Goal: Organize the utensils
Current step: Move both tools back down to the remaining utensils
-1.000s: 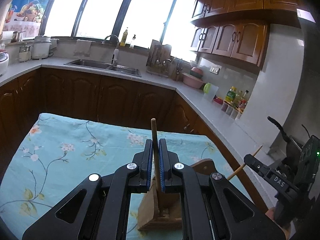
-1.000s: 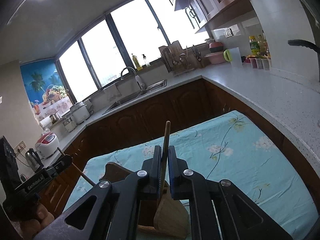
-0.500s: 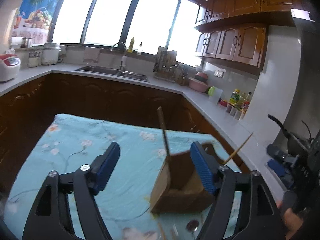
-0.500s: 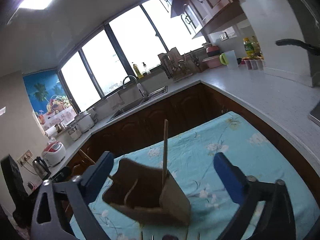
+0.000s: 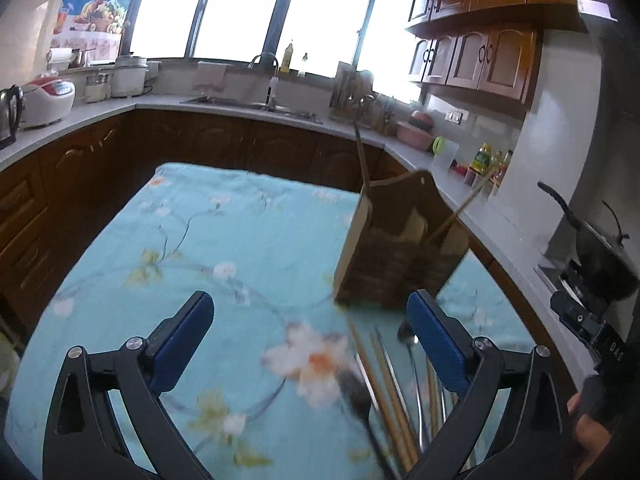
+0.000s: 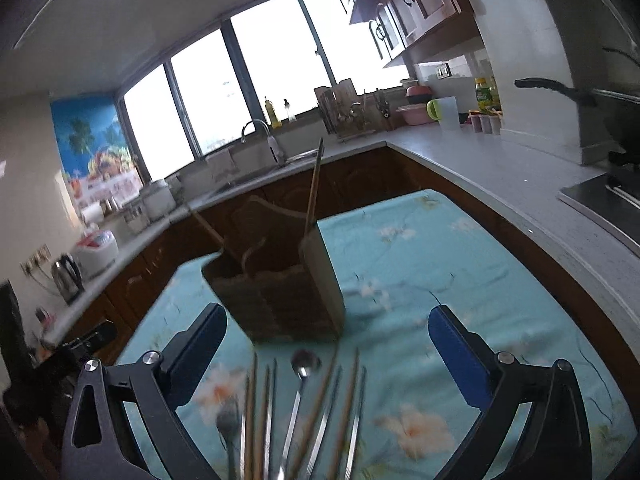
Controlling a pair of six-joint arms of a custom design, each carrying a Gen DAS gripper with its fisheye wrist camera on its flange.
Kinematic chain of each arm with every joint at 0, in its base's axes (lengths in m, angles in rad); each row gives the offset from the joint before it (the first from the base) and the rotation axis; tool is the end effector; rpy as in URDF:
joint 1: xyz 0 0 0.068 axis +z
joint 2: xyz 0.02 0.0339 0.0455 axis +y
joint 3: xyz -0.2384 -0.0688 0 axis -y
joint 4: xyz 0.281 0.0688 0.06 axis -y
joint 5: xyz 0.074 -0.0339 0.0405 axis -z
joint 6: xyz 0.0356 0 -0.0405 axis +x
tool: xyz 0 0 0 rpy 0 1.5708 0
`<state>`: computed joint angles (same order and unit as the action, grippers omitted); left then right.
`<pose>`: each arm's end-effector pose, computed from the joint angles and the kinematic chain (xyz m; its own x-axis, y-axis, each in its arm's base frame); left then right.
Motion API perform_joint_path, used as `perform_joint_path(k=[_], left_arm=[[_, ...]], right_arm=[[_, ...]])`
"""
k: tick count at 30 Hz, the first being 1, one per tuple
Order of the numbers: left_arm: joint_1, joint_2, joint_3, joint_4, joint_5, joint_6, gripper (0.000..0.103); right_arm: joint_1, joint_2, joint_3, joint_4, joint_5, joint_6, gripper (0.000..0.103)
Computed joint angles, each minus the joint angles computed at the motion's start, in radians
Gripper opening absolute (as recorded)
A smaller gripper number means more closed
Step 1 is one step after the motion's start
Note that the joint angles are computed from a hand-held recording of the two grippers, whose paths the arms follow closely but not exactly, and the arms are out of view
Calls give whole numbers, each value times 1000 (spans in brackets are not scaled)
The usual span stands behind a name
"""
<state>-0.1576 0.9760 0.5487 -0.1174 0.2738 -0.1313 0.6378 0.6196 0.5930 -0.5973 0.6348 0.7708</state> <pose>0.2549 -0.0503 0.1930 -0.5570 -0.0391 -0.8296 0.3092 0.9173 -0.2509 0.1666 0.0972 0.2445 -0.4013 0.4008 -0.8236 0.2605 0.9120 0.3169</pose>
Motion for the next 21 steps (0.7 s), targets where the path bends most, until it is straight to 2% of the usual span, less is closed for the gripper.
perform_joint_path(k=[4, 7, 10, 13, 21], left_arm=[[13, -122, -109, -18, -12, -20, 99], [-12, -178, -162, -36, -78, -15, 99], [-27, -212, -205, -32, -105, 10, 99], [-16, -197, -209, -62, -77, 10, 99], [-18, -27, -141, -106, -13, -14, 99]], right_arm=[[112, -5, -7, -88, 87, 73, 102], [180, 4, -10, -149, 133, 133, 102], [245, -2, -30, -191, 171, 200, 102], [265, -19, -52, -202, 162, 234, 102], [235, -29, -91, -191, 74, 257, 101]])
